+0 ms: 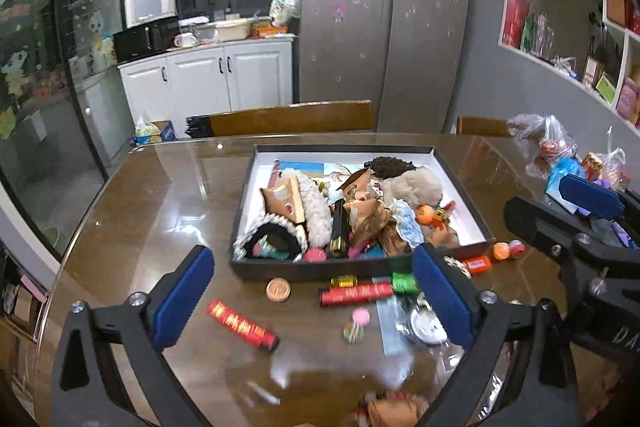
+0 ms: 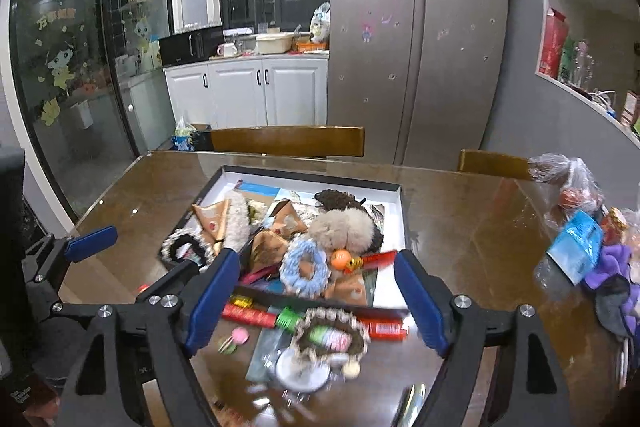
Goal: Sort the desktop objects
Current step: 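Withdraw both open tools from the box back over the table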
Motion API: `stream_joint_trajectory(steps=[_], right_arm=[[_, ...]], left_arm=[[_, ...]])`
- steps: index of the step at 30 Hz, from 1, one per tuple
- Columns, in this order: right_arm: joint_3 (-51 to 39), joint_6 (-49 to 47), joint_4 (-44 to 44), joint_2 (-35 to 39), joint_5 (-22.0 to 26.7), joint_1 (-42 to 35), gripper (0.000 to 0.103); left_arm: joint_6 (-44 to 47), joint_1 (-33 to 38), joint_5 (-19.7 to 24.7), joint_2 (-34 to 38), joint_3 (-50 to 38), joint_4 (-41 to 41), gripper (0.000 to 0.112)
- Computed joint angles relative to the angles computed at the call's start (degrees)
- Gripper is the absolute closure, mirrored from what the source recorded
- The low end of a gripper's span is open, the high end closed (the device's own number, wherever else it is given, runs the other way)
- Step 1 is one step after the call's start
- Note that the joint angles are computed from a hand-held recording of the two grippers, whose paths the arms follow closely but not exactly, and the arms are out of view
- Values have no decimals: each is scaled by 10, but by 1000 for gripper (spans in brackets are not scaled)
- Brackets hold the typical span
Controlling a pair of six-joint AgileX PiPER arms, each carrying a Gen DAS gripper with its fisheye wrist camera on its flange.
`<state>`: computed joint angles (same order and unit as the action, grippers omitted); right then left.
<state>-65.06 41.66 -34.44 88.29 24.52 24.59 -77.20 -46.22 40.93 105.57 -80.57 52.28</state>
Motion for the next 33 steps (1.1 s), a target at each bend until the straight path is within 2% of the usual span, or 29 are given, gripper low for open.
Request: stream_joint_trajectory(steps=[5, 12, 17, 20, 24, 30, 33], right_arm=[[52, 53, -49, -93, 52, 46, 21], [146, 207, -155, -207, 150, 163, 21], [225, 304, -183, -248, 179, 240, 21], [256, 340, -185, -261, 191, 267, 21], [295, 401, -199, -298, 256, 330, 20], [323, 447, -200, -327, 315, 395, 21], [329, 456, -200, -333, 329, 414, 21]], left_arm=[[-88, -55, 40, -89, 94, 36, 10], [-191, -160, 110, -161, 193, 77, 10], [-223, -232, 170, -157, 220, 66, 10], [-255, -262, 172, -169, 245, 74, 10], [-282, -302, 180, -171, 260, 76, 10], [-317, -342, 199, -159, 269, 71, 10], [-329, -353, 209, -160, 273, 68, 10]])
